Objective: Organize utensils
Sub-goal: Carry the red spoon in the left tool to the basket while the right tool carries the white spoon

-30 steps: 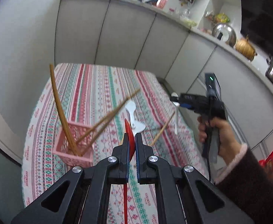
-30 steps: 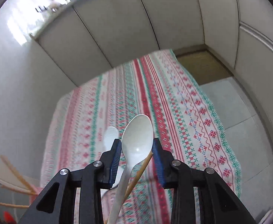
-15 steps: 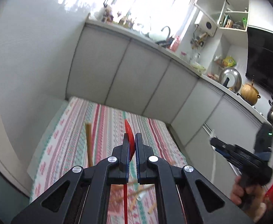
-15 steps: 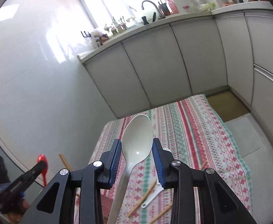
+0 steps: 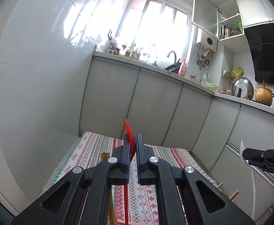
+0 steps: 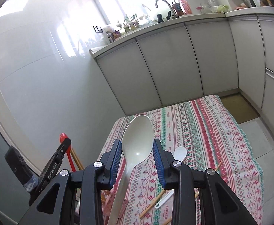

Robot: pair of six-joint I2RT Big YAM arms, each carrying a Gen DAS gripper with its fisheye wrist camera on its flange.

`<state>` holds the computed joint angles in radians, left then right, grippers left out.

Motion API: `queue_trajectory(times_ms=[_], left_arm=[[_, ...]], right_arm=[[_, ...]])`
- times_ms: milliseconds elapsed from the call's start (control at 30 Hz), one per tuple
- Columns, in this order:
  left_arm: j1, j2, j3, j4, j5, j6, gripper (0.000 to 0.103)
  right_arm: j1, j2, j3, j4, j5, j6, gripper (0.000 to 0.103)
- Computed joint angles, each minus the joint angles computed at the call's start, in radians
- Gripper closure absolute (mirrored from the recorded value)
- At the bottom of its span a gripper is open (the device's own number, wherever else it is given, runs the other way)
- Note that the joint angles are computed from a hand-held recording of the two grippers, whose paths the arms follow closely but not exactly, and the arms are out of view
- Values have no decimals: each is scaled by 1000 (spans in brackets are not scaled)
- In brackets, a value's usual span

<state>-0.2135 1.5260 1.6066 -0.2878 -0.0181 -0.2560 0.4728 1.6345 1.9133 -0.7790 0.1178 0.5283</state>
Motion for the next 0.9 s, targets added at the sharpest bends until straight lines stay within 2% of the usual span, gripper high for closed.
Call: queue_trajectory(times_ms=[167, 433, 533, 633, 700, 767, 833, 900], left_arm=[[-35, -9, -53, 94, -66, 44, 98], [-64, -28, -134, 159, -137, 89, 98], [-57, -29, -148, 137, -113, 76, 97], [-47, -35, -144, 72, -64, 59, 95], [-39, -44, -135, 23, -24, 50, 87], [-31, -63, -132, -16, -1, 35, 63], [-23, -83, -122, -68, 18, 15, 55], [-21, -97, -93, -147, 26, 7, 51]], right_arm=[[1, -2, -4, 6, 1, 5, 69], [7, -16, -15, 13, 10, -2, 69], [7, -22, -21, 12, 6, -1, 69], [8, -29, -25, 6, 7, -7, 68], [9, -35, -29, 6, 11, -8, 68], [9, -39, -30, 7, 13, -3, 68], [13, -43, -31, 10, 18, 1, 68], [24, -46, -28, 16, 34, -3, 68]])
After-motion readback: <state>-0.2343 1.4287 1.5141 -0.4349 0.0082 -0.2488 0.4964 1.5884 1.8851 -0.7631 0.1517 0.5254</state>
